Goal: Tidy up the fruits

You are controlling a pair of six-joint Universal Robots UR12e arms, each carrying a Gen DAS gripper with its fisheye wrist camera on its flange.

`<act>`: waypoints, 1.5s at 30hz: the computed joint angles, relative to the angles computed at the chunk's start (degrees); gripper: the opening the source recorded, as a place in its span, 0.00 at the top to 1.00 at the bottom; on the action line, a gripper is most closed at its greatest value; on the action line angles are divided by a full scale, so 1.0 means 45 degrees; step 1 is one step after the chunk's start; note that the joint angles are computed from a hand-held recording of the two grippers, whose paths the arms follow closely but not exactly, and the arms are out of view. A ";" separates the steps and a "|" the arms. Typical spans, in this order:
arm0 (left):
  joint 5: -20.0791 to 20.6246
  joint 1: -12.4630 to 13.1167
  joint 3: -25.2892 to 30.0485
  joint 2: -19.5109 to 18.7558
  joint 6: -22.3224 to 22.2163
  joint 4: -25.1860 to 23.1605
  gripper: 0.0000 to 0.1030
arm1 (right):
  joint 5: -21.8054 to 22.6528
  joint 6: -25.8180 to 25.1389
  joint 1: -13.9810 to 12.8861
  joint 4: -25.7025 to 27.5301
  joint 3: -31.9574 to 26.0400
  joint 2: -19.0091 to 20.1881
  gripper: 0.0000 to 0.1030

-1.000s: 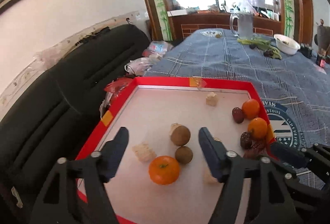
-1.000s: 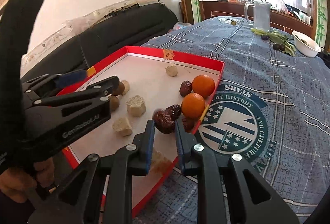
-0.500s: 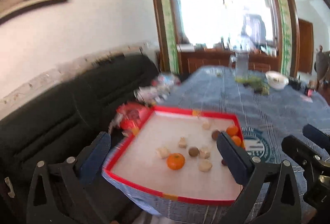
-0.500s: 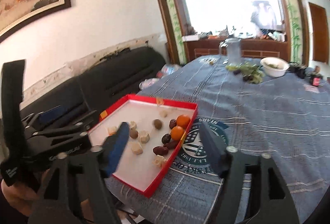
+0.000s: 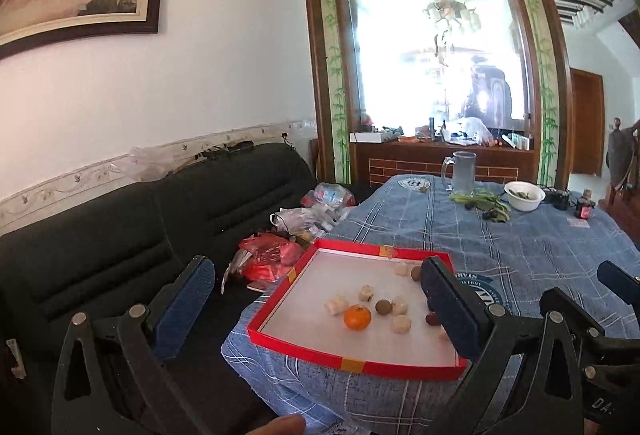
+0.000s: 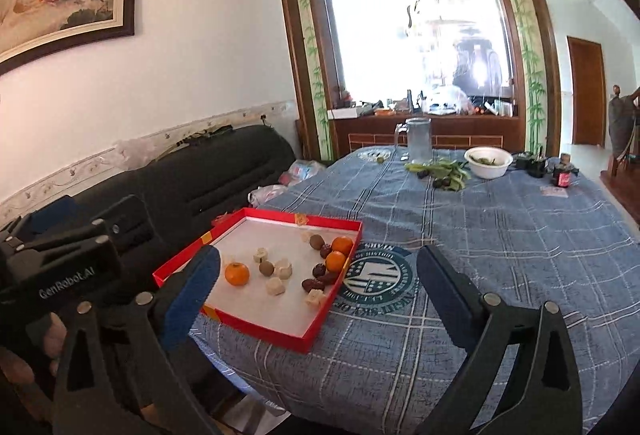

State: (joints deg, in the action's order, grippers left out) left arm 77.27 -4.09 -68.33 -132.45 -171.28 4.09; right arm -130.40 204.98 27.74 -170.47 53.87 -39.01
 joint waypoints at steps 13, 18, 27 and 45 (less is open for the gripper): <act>-0.0187 0.0053 -0.0246 0.0056 0.0634 -0.0047 0.00 | -0.0257 0.0423 0.0033 0.0163 -0.0343 0.0229 0.04; -0.0158 0.0064 -0.0235 0.0042 0.0562 -0.0031 0.00 | -0.0552 0.0144 0.0102 0.0282 -0.0581 0.0368 0.04; -0.0223 0.0100 -0.0224 0.0033 0.0577 -0.0175 0.00 | -0.0386 0.0557 0.0070 0.0653 -0.0562 0.0328 0.04; -0.0258 0.0124 -0.0199 0.0012 0.0633 -0.0209 0.00 | -0.0431 0.0414 0.0101 0.0769 -0.0763 0.0438 0.04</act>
State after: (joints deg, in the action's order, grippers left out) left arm 76.11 -3.53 -69.22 -132.39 -168.44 3.15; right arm -132.33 206.84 28.20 -167.01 50.44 -37.04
